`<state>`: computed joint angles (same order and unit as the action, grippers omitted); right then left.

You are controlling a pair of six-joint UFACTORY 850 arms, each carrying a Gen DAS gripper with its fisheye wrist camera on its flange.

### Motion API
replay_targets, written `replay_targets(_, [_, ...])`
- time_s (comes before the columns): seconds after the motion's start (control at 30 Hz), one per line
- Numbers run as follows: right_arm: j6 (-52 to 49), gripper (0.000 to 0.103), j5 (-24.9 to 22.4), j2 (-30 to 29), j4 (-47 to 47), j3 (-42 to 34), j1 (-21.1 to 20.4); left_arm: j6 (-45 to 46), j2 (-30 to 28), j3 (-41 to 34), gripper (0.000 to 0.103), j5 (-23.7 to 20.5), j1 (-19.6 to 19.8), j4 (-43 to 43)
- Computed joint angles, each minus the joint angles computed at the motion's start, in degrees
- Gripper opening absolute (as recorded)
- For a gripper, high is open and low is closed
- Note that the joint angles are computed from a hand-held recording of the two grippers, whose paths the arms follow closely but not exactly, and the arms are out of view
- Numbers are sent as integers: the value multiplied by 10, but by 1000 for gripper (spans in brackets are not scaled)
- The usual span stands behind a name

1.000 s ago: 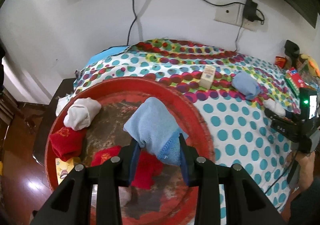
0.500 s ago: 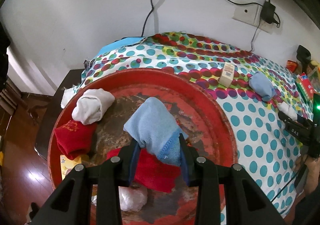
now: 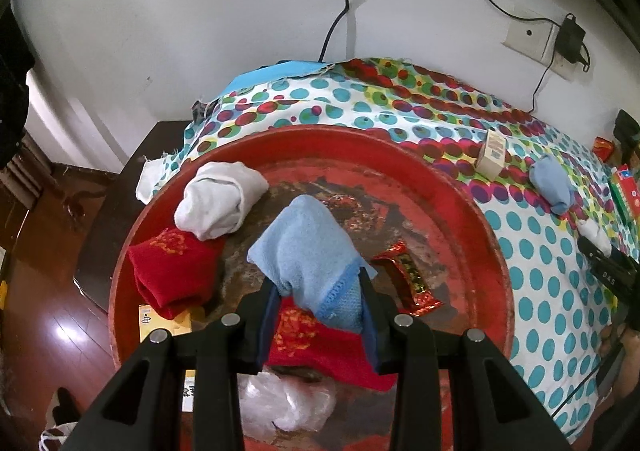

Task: Organize objects
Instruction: 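Lower the light-blue sock into the tray and open the left tool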

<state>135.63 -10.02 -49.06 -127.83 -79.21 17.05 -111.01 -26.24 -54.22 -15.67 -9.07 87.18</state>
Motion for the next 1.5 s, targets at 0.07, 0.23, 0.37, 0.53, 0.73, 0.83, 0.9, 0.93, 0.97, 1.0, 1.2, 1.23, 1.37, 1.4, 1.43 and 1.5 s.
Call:
replay_targets(0.07, [-15, 74, -2, 0, 16, -1, 1, 5, -5, -3, 36, -4, 2, -6])
replay_targets(0.23, [-23, 75, -2, 0, 26, -1, 1, 2, -8, -3, 38, 1, 6, -5])
replay_targets(0.37, [-32, 76, -3, -1, 36, -2, 1, -3, -6, -1, 39, 10, 9, -9])
replay_targets(0.53, [-30, 77, -2, -1, 34, -2, 1, 21, -4, -1, 42, 20, 14, -52])
replay_targets(0.73, [-26, 77, -1, -1, 30, -2, 0, 54, 1, -1, 48, 10, 10, -89])
replay_targets(0.83, [-24, 78, -1, -1, 29, -2, 0, 57, 9, 1, 50, -9, 2, -88])
replay_targets(0.9, [-27, 78, -1, -1, 32, -2, 0, 62, 13, 1, 51, -18, -3, -88])
replay_targets(0.93, [-27, 78, -1, -1, 32, -2, 0, 67, 15, 1, 51, -24, -6, -90])
replay_targets(0.97, [-28, 78, -1, -1, 32, -2, 0, 68, 18, 2, 51, -33, -10, -88])
replay_targets(1.0, [-27, 78, -1, -1, 32, -3, 0, 69, 20, 2, 51, -37, -13, -87])
replay_targets(1.2, [-26, 78, -1, -2, 30, -2, 0, 78, 32, 5, 54, -43, -27, -80])
replay_targets(1.23, [-26, 78, -1, -2, 30, -2, 0, 84, 34, 4, 54, -41, -29, -84])
replay_targets(1.37, [-26, 78, -1, -2, 30, -2, 0, 109, 36, 2, 55, -49, -43, -92])
replay_targets(1.4, [-26, 78, -1, -2, 30, -2, 0, 113, 37, 1, 55, -51, -45, -95])
replay_targets(1.43, [-26, 78, -1, -2, 30, -2, 0, 119, 36, -1, 55, -51, -47, -100])
replay_targets(1.5, [-29, 78, -2, -2, 33, -2, 0, 129, 35, -3, 55, -51, -52, -108])
